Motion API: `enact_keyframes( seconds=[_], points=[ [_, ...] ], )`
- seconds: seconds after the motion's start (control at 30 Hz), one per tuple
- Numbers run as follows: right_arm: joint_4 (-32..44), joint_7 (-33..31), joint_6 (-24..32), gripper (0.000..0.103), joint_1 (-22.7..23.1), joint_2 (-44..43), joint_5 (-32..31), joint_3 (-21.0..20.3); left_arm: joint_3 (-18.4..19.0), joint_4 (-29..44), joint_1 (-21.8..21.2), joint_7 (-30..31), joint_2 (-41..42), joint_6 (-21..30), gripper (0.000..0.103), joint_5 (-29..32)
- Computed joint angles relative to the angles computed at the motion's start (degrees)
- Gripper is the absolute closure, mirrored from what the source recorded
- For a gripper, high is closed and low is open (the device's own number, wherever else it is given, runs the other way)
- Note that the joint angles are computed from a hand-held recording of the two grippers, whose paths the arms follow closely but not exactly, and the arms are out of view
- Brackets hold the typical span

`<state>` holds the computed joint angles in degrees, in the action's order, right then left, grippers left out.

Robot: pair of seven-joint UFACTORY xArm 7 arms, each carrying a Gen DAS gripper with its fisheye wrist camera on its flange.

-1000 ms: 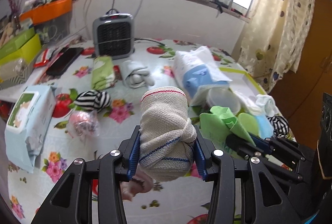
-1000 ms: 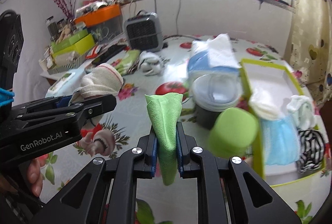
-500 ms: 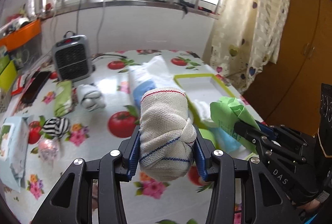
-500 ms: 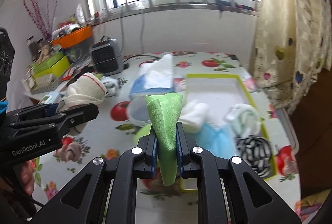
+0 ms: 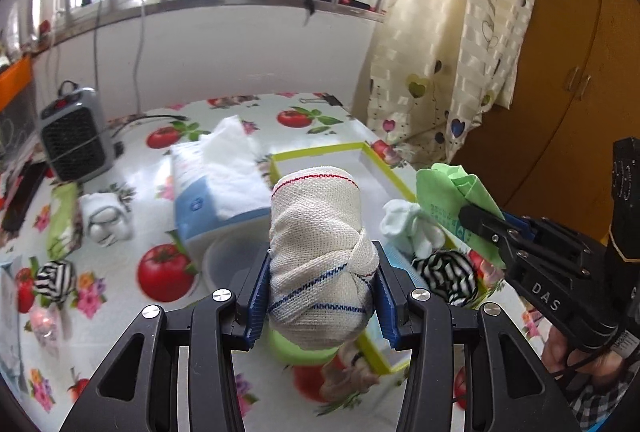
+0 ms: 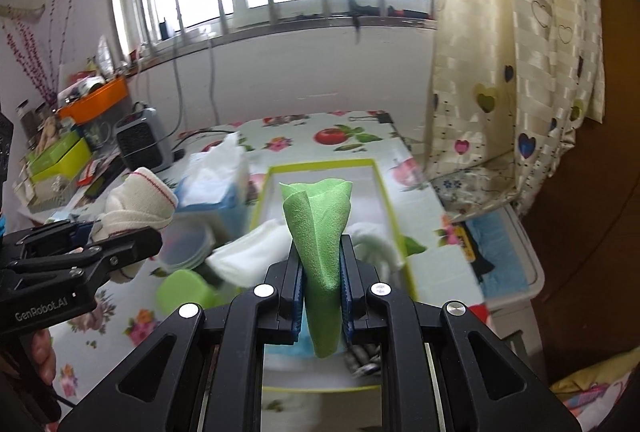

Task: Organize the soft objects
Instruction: 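Lower the bandage and green cloth into the box and open both grippers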

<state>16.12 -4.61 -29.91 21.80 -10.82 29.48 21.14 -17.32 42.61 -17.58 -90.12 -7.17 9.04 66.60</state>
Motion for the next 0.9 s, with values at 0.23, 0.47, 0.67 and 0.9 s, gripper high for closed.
enact_keyframes(
  seconds=[0.23,0.47,0.67,0.9],
  points=[
    [3.4,7.9,2.3,0.087,-1.2,4.6,-16.6,-9.2,2.9,7.8,-3.7,5.9,8.9,0.9,0.06,-4.2],
    [8.3,20.8,2.8,0.087,-4.6,10.1,-37.0,-14.9,6.6,14.3,-7.9,14.9,15.6,3.6,0.06,-11.6],
    [13.5,23.7,5.0,0.087,-7.8,14.6,-43.0,-14.2,9.1,18.8,-10.5,23.0,20.8,5.9,0.06,-18.4],
    [18.5,24.1,7.6,0.087,-11.2,19.4,-46.2,-12.1,13.6,21.5,-14.0,27.0,23.8,5.3,0.06,-22.6]
  ],
)
